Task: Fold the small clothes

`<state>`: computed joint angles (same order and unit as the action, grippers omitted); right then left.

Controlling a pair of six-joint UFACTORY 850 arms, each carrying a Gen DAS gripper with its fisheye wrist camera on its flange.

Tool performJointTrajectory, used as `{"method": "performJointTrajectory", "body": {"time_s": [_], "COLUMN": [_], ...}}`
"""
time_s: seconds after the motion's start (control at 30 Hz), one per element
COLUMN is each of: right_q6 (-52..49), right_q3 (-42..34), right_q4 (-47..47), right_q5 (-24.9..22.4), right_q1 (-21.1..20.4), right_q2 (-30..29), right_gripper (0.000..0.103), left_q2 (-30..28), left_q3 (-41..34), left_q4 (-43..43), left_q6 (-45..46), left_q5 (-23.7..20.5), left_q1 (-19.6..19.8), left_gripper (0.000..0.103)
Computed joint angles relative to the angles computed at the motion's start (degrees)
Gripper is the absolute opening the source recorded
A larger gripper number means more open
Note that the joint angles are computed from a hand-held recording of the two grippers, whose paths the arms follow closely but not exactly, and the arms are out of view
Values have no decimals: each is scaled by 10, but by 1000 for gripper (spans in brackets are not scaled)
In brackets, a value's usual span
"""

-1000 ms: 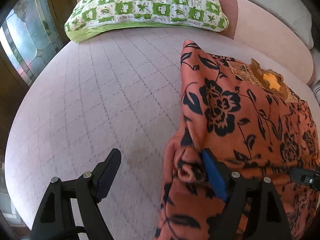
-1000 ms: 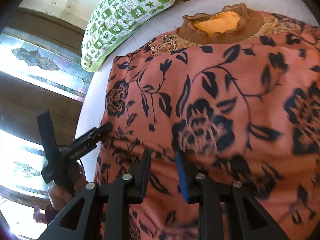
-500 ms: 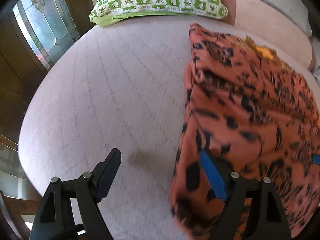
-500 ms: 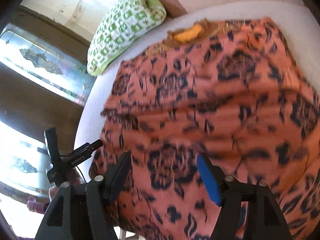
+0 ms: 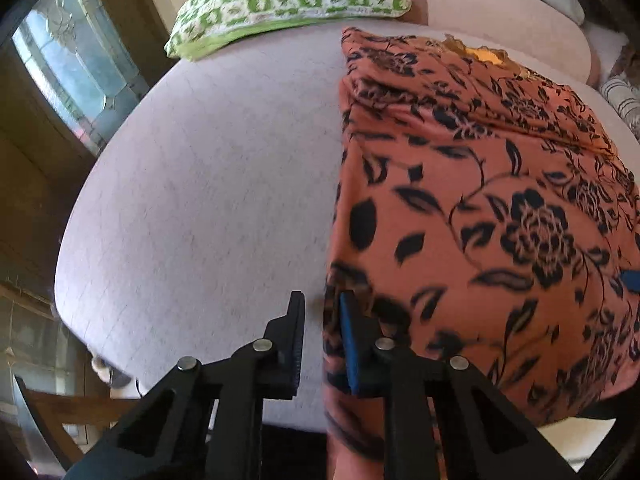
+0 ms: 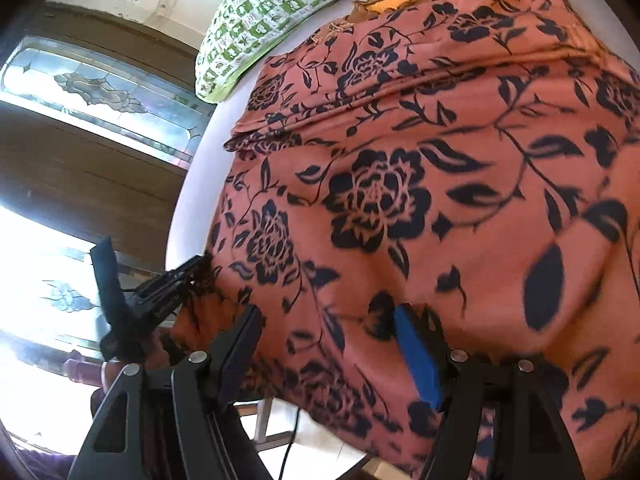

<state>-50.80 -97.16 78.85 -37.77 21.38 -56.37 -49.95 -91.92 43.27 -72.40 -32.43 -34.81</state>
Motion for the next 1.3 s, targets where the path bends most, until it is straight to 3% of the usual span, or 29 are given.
{"method": "performJointTrajectory", "body": {"time_s": [0.1, 0.17, 0.2, 0.23, 0.37, 0.5, 0.57, 0.63, 0.73, 0.9, 1.07, 1.2, 1.3], "right_q6": [-58, -92, -107, -128, -129, -77, -57, -39, -14, 14, 135, 101, 43], "right_q3": [62, 94, 108, 129, 175, 208, 223, 233, 235, 211, 158, 148, 146], "right_q4": [67, 102, 120, 147, 169, 122, 109, 94, 60, 34, -74, -65, -34], "right_q5": [15, 39, 45, 49, 59, 78, 84, 80, 86, 74, 90, 72, 46], "right_q1": [-14, -23, -29, -40, -75, -109, -122, -133, -142, -148, -130, -118, -106], "right_q2": [41, 68, 79, 95, 131, 157, 165, 168, 166, 140, 104, 98, 94], "right_gripper": [72, 72, 72, 72, 72, 72, 72, 72, 72, 72, 72, 72, 65], "left_q2": [26, 37, 45, 54, 63, 60, 55, 53, 53, 29, 33, 31, 36], "left_q3": [34, 46, 57, 70, 83, 89, 88, 90, 87, 44, 50, 52, 63], "left_q4": [-24, -25, -20, -14, -46, -123, -150, -172, -206, -247, -269, -253, -284], "left_q6": [-14, -39, -55, -74, -54, 21, 52, 73, 111, 154, 170, 159, 199], "left_q5": [5, -13, -8, 5, 21, 68, 78, 90, 104, 95, 105, 112, 145], "left_q1": [6, 12, 15, 20, 30, 35, 34, 31, 28, 32, 44, 43, 43], "left_gripper": [22, 37, 52, 60, 61, 61, 58, 37, 24, 24, 35, 35, 13]}}
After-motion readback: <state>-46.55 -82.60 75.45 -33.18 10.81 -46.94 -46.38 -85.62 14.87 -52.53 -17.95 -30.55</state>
